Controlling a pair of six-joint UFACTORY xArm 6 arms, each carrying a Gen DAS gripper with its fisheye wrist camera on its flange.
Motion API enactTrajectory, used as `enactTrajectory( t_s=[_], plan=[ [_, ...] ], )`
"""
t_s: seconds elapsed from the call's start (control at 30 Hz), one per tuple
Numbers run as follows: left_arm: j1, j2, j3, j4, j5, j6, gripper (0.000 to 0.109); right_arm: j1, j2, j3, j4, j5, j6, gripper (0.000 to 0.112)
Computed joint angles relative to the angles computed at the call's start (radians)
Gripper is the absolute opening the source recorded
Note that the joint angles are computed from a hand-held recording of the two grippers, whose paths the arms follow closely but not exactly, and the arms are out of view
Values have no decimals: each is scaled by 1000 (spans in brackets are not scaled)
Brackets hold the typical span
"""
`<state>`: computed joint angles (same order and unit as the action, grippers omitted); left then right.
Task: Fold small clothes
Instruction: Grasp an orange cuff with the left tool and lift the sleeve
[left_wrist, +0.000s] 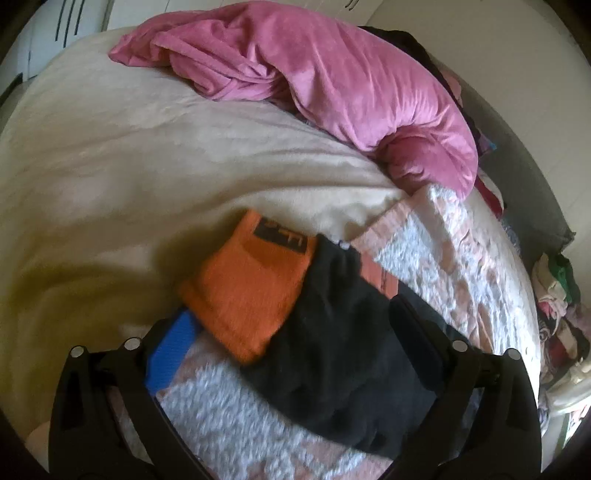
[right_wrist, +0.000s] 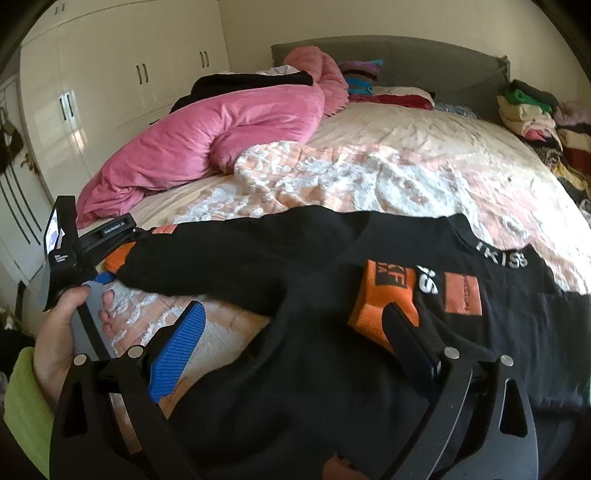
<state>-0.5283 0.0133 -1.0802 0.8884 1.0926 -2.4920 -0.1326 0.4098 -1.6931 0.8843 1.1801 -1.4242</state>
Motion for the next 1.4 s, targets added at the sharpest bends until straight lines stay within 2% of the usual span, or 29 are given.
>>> enactTrajectory(
  t_s=[0.07,0.13,0.27,0.47,0.67,0.9,1.4],
  plan=[
    [4,7,-4,14,0,0,44,-9,5,-6,2,6,8,96],
    [7,0,9,37,-12,-20,23,-21,11,-15,4,15,14,96],
    [-21,-50,57,164,-24,-134,6,-42,28,-39,9,30,33,96],
    [-83,-68,22,318,16,-119,6,-73,54,-75,4,34,65,96],
    [-104,-32,-65,390,-13,-40,6,-112,97,-141,4,27,116,96],
    [-120,19,-163,439,-61,25,6,-162,164,-256,24,37,181,96],
    [-101,169,-416,439,-253,221,6,-236,268,-430,47,53,261,96]
  ],
)
